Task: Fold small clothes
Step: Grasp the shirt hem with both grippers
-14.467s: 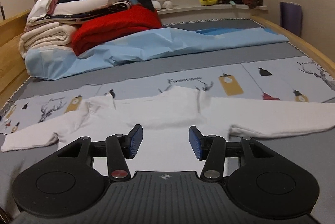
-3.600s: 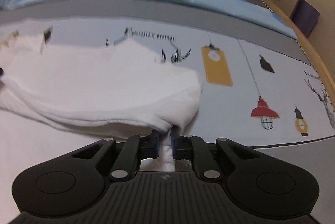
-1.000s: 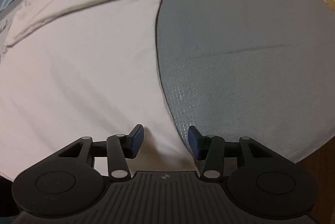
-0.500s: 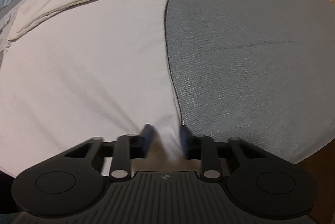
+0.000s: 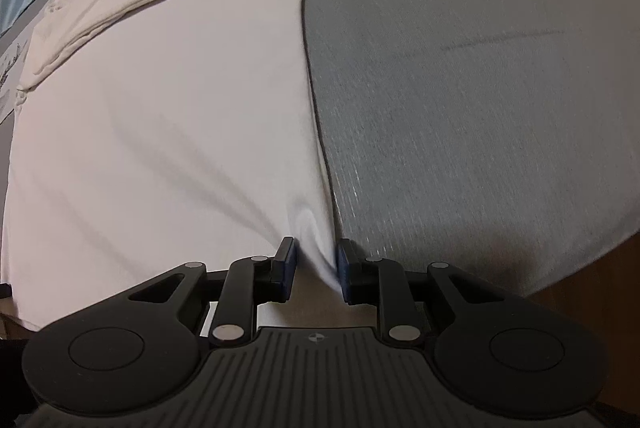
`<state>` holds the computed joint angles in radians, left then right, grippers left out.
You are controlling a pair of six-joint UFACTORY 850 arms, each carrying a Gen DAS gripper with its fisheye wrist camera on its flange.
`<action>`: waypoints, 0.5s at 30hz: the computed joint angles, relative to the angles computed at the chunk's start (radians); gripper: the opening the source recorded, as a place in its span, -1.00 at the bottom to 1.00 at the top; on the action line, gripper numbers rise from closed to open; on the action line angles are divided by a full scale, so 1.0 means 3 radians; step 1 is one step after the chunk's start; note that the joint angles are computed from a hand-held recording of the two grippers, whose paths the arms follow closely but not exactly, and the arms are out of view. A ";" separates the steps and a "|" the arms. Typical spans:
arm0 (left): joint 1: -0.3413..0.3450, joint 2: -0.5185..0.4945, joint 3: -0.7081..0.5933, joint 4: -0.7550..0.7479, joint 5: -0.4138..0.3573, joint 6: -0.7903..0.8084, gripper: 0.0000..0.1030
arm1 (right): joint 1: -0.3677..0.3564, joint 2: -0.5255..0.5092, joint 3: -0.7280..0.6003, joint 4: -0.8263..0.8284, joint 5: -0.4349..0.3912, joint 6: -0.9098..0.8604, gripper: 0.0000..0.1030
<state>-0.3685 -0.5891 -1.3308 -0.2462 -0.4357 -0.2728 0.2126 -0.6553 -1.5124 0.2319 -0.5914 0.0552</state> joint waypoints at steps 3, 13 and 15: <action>-0.0022 0.0028 0.0040 0.0051 0.0004 -0.0028 -0.78 | 0.0018 0.0031 0.0044 -0.0055 -0.0009 0.0011 -0.54; -0.0128 0.0209 0.0166 0.0473 0.0194 -0.0390 -0.89 | -0.0038 0.0256 0.0266 0.0599 0.0206 -0.0464 -0.87; -0.0156 0.0361 0.0274 0.0545 0.0321 -0.0434 -0.89 | -0.0082 0.0405 0.0382 0.1149 0.0335 -0.0883 -0.87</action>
<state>-0.4153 -0.4808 -1.2488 -0.0827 -0.3394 -0.4030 0.1880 -0.5338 -1.3979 0.5765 -0.4910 -0.2096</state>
